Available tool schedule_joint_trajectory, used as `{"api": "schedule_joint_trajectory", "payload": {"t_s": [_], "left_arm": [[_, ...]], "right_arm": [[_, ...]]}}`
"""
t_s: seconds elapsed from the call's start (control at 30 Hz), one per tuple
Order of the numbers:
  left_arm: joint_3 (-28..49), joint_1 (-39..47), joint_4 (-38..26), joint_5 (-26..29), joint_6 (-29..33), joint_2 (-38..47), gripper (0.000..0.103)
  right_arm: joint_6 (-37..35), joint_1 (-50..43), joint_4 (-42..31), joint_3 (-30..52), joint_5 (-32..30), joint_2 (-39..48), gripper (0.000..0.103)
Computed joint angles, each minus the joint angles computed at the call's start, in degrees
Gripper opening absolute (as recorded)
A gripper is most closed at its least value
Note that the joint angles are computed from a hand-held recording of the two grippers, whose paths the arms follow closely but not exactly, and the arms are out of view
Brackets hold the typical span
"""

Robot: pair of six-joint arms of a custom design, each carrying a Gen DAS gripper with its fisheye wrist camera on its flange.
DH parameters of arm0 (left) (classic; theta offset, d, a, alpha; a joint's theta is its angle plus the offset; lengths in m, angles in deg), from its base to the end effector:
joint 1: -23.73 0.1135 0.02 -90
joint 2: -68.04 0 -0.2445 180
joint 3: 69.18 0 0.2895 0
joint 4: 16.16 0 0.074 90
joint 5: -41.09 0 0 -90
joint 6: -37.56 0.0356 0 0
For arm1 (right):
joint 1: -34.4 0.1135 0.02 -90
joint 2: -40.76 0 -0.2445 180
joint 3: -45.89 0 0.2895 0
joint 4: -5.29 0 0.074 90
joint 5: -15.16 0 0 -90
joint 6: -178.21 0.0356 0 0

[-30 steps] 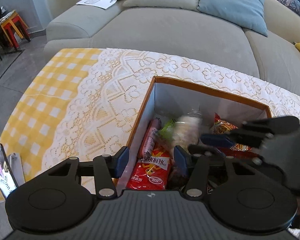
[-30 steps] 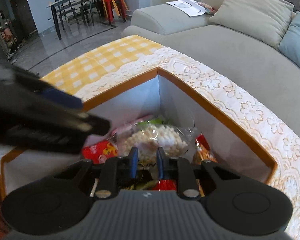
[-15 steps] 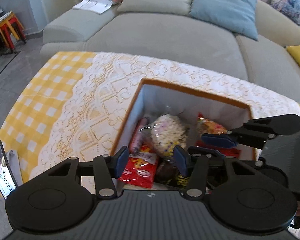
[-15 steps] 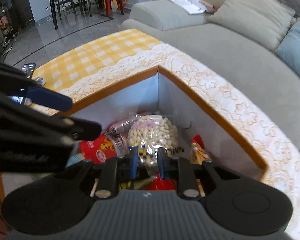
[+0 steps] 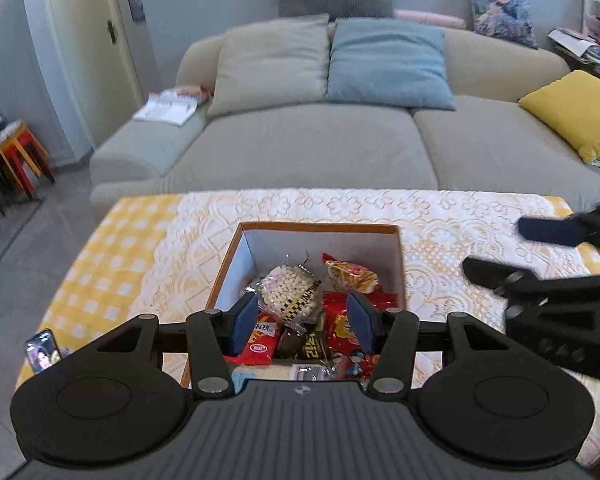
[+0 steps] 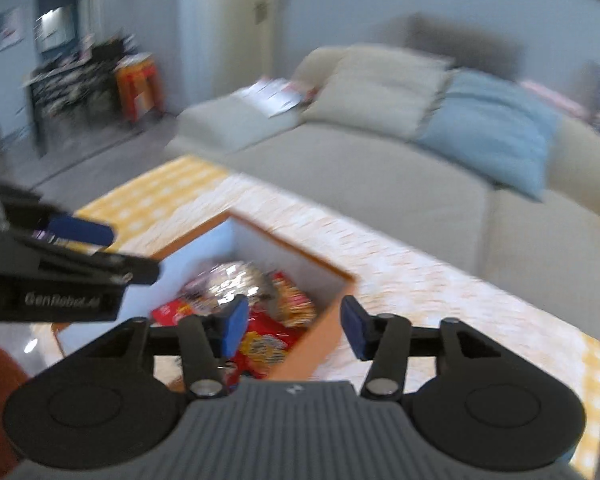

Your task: Organize snacks

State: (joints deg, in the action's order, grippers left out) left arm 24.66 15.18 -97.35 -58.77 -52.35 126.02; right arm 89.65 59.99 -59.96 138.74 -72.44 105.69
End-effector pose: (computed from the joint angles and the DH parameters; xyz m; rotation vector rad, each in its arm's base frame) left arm 0.2003 -0.0240 0.4128 0.0940 2.3490 0.1309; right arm 0.2345 0.1107 0.4041 -0.4439 2.1854 0.2125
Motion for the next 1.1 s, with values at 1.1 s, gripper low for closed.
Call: {"api": "schedule_joint_trajectory", "payload": {"t_s": [1.1], "left_arm": [[-12.65,-30.32,-16.48,-12.45,-23.91,-11.17,0.061]], "right_arm": [[41.16,30.43,-29.34,-17.17,34.93,-29.86,0.068]]}}
